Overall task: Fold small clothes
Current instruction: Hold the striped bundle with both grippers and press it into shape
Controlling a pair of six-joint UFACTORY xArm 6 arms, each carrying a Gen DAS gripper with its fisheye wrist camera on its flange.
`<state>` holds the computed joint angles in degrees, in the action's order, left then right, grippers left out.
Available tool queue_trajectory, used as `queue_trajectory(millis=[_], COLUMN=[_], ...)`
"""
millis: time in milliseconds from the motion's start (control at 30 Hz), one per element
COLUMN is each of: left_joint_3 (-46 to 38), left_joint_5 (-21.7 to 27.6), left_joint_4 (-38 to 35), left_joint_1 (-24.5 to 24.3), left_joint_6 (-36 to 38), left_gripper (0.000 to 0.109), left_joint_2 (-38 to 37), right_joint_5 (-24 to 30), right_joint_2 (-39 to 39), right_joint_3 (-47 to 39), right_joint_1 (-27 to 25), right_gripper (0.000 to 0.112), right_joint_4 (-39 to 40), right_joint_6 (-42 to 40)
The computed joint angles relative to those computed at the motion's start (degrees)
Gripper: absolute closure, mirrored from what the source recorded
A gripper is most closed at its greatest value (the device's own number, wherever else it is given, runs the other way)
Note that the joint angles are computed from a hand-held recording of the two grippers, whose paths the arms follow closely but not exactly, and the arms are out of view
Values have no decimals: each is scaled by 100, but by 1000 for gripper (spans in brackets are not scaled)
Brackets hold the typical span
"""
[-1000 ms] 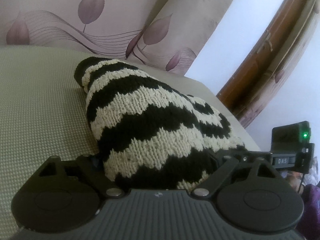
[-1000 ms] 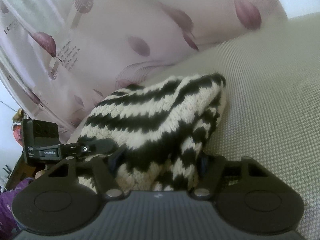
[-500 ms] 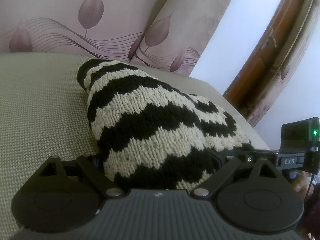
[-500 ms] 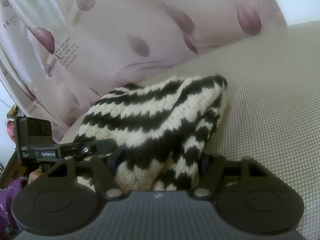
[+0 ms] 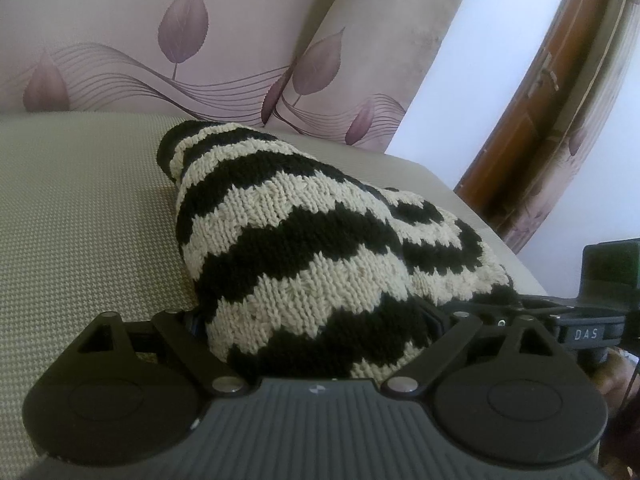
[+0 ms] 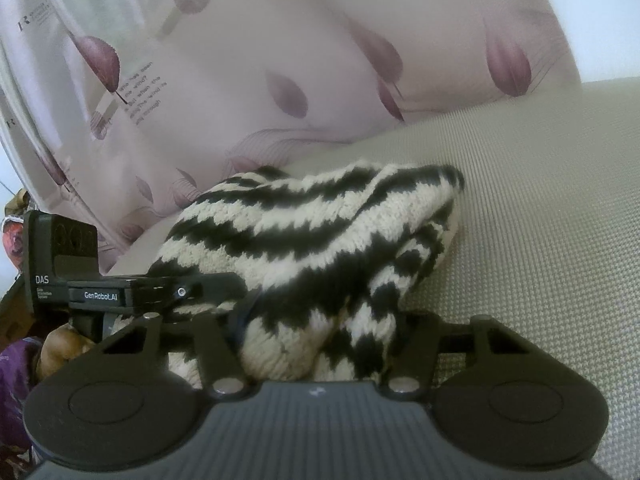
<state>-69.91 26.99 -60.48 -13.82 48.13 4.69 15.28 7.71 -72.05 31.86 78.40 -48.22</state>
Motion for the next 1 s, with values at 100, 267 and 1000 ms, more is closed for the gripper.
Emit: queue_trajectory(millis=[100,267,1000], left_joint_3=[34,74,627], left_joint_5=[-77,-148,-704], left_joint_4=[38,2,422], left_joint_1=[-44,-77,-261], left_joint_6=[-32,-33,-453], left_gripper=[17,20,40], left_joint_2=[-29,-54,-645], right_joint_5=[169,386,-183], right_joint_2=[5,60,-200], right_joint_3=[-6,-60,96], right_joint_1=[-75,-158,139], right_gripper=[51,45,66], right_joint_4=[17,150,1808], right_joint_6=[173,518,-301])
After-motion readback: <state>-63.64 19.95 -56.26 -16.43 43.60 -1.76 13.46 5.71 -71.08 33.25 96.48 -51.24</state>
